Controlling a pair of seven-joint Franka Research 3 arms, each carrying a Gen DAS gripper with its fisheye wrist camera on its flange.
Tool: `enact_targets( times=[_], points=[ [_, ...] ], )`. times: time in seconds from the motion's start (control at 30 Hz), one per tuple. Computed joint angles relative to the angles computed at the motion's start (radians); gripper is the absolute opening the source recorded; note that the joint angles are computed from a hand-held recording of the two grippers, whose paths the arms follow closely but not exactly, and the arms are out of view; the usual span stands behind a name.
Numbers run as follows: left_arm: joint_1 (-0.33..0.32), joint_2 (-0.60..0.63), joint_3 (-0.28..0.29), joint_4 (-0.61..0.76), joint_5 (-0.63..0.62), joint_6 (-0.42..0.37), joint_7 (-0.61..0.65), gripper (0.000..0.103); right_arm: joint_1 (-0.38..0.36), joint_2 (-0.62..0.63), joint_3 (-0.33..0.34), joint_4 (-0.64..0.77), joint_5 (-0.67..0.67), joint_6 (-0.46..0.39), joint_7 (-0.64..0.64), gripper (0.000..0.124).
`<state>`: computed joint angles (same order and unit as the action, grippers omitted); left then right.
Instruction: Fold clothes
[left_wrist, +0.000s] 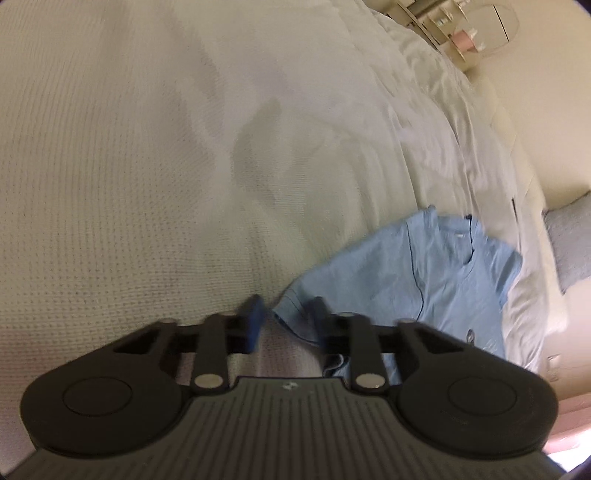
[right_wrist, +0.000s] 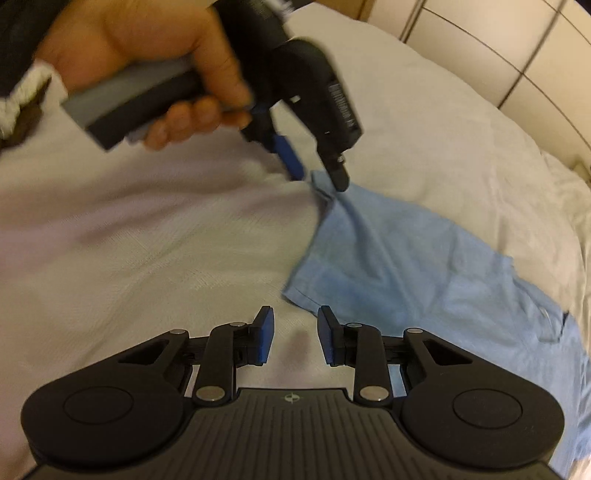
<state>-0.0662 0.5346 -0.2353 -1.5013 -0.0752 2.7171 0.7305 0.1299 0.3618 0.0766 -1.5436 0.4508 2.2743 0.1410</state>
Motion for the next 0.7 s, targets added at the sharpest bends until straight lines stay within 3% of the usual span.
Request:
enact_targets(
  times=[0.07,0.27,0.3,0.37,0.53,0.7],
  points=[
    [0.013,-0.002,-0.013,-0.016,-0.02,0.027,0.007,0.002,0.014,-0.005,0.005,-0.036,-0.008,0.051,-0.013,0.03],
    [-0.003,-0.009,0.005,-0.019,-0.002,0.034,-0.022,0.001,0.055,-0.008,0.016,-0.118,-0.048,0.248,-0.071,0.029],
    [-0.008,-0.009,0.01,-0.015,0.004,0.03,-0.033,0.001,0.062,-0.003,0.013,-0.117,-0.061,0.261,-0.059,0.026],
    [-0.018,-0.01,0.022,-0.002,0.022,0.017,-0.054,0.001,0.065,-0.003,0.011,-0.116,-0.075,0.267,-0.038,0.0],
    [-0.052,-0.007,0.06,0.063,0.091,-0.028,-0.106,0.0,0.003,0.021,0.037,-0.005,0.036,0.088,-0.02,0.002],
    [-0.084,0.12,0.06,0.334,0.148,-0.186,-0.077,0.0,-0.043,0.122,0.024,0.224,0.126,-0.149,0.168,0.002]
  ],
)
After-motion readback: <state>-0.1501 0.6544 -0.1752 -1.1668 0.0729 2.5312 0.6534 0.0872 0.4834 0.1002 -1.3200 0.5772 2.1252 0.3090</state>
